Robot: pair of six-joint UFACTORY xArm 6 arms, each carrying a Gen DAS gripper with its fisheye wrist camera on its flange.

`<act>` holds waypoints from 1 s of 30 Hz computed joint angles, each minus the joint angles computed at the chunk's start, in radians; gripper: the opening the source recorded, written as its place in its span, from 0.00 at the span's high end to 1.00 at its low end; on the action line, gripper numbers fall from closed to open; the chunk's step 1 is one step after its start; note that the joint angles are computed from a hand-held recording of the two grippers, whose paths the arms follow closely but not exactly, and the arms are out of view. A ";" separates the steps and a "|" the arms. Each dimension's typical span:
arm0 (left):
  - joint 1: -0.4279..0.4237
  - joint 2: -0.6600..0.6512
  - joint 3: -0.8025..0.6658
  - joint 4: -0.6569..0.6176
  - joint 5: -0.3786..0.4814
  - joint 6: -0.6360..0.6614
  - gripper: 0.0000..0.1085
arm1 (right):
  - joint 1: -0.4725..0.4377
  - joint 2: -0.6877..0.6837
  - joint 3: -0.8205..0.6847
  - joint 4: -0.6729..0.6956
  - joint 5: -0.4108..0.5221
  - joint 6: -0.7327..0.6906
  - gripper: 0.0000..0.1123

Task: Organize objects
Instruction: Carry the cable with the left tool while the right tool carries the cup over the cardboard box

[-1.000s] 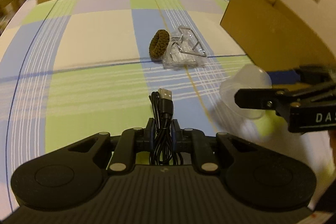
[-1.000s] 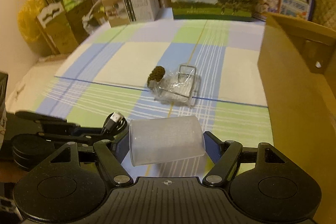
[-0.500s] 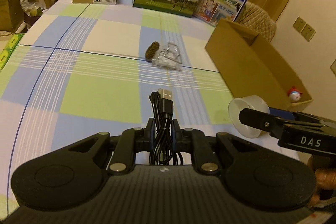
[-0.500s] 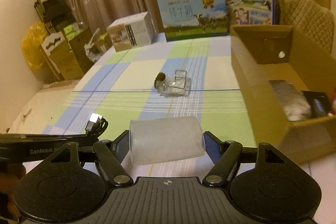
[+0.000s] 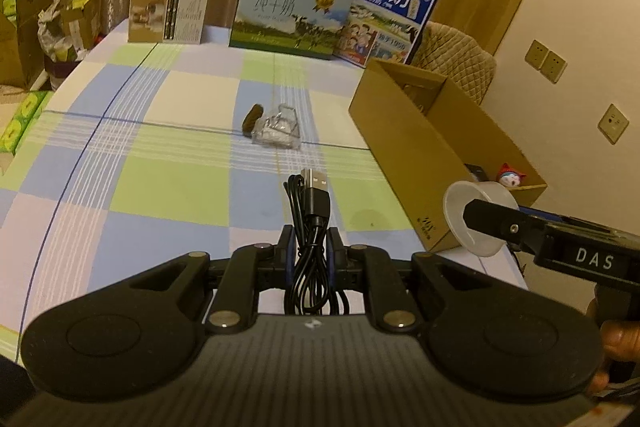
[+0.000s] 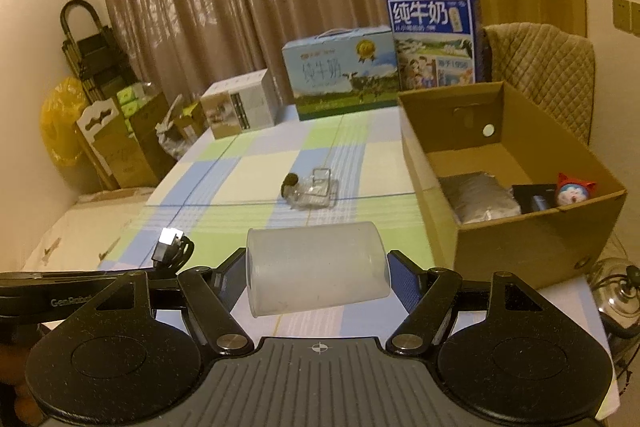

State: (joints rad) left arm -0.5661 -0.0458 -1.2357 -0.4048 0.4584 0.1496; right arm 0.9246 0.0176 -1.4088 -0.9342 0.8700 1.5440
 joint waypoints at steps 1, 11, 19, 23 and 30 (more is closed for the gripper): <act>-0.004 -0.005 0.001 0.008 -0.002 -0.006 0.89 | 0.002 -0.005 0.002 -0.004 0.004 0.003 0.37; -0.032 -0.022 0.003 0.030 -0.012 -0.020 0.89 | 0.007 -0.048 0.032 -0.024 0.022 0.017 0.37; -0.046 -0.025 0.002 0.024 -0.014 -0.013 0.89 | 0.011 -0.081 0.061 -0.032 0.042 0.021 0.37; -0.056 -0.020 -0.009 0.014 -0.011 -0.003 0.89 | 0.013 -0.116 0.084 -0.045 0.074 0.022 0.37; -0.089 0.026 -0.077 -0.008 0.007 0.022 0.89 | -0.006 -0.200 0.139 -0.062 0.136 0.006 0.37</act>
State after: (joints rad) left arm -0.6546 -0.0195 -1.3131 -0.4132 0.4650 0.1717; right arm 0.9188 -0.1825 -1.2699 -0.9961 1.0063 1.5500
